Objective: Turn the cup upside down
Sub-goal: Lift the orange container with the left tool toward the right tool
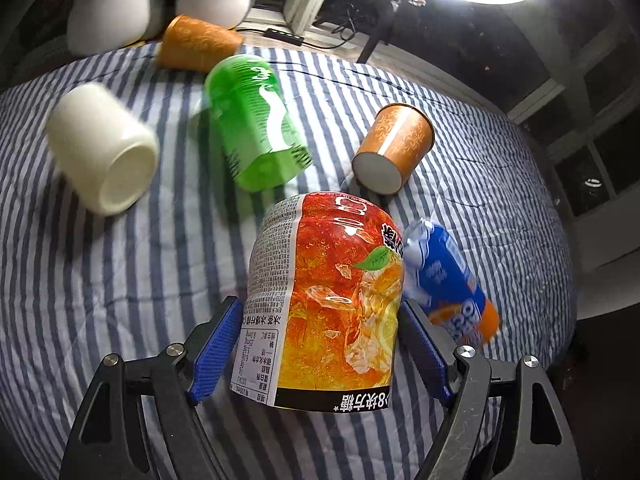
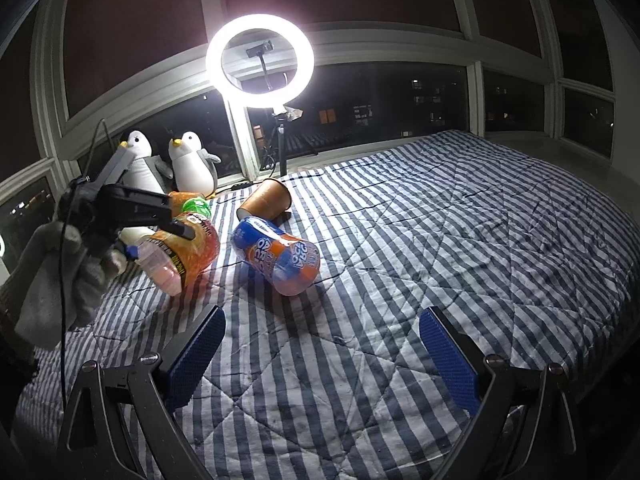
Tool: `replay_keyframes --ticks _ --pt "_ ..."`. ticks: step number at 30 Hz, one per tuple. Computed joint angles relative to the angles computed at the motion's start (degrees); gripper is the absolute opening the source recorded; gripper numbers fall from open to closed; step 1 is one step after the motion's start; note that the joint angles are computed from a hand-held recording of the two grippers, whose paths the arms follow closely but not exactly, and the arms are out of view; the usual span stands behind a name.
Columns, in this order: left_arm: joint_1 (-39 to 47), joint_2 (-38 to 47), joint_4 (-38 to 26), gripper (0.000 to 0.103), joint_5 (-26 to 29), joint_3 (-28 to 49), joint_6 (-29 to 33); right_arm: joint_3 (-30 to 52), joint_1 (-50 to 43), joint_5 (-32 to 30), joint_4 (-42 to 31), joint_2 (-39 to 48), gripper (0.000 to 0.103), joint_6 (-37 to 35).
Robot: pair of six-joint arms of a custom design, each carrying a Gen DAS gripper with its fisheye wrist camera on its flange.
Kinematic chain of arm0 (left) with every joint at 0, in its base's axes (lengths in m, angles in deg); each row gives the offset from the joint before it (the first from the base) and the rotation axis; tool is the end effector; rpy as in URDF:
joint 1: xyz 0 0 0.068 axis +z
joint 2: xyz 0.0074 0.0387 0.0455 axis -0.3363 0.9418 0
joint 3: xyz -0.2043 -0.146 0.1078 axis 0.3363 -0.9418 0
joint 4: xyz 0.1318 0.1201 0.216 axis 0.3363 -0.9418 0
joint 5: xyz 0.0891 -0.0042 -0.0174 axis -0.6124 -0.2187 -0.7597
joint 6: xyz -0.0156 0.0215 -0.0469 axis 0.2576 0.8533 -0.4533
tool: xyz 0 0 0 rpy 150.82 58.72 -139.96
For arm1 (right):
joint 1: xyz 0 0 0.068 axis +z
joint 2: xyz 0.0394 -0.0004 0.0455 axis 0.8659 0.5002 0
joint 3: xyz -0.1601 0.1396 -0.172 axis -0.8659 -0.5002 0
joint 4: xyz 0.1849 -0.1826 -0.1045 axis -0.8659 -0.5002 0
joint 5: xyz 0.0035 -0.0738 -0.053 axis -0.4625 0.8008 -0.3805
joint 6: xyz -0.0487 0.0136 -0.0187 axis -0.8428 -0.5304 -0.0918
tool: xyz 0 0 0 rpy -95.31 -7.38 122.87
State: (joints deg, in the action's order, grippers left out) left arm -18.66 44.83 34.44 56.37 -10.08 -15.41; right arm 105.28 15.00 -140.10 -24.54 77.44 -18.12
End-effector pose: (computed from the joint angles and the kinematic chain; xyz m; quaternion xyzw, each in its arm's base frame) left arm 0.2488 -0.0022 0.2544 -0.2390 0.9343 -0.1495 0.2182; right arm 0.1054 -0.0637 0.2122 -0.1265 0.8587 0.1717 0.4661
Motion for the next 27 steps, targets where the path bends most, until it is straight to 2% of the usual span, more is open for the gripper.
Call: replay_keyframes --ticks 8,15,19,27 --pt "-4.69 -17.45 -6.5 0.082 -4.54 -6.76 -5.23 -0.82 4.67 1.17 -0.67 -2.91 0.096 2.82" --pt "-13.47 -31.5 -11.89 0.082 -7.55 -13.25 -18.25 -1.89 9.6 2.91 0.44 -5.11 0.096 6.16" --pt "-21.31 -34.6 -12.52 0.082 -12.08 -15.49 -25.62 -2.22 11.82 3.91 0.82 -4.98 0.096 7.55" --pt "-27.2 -34.89 -11.37 0.083 -14.52 -18.42 -29.55 -2.48 17.42 6.82 1.75 -4.32 0.096 10.91"
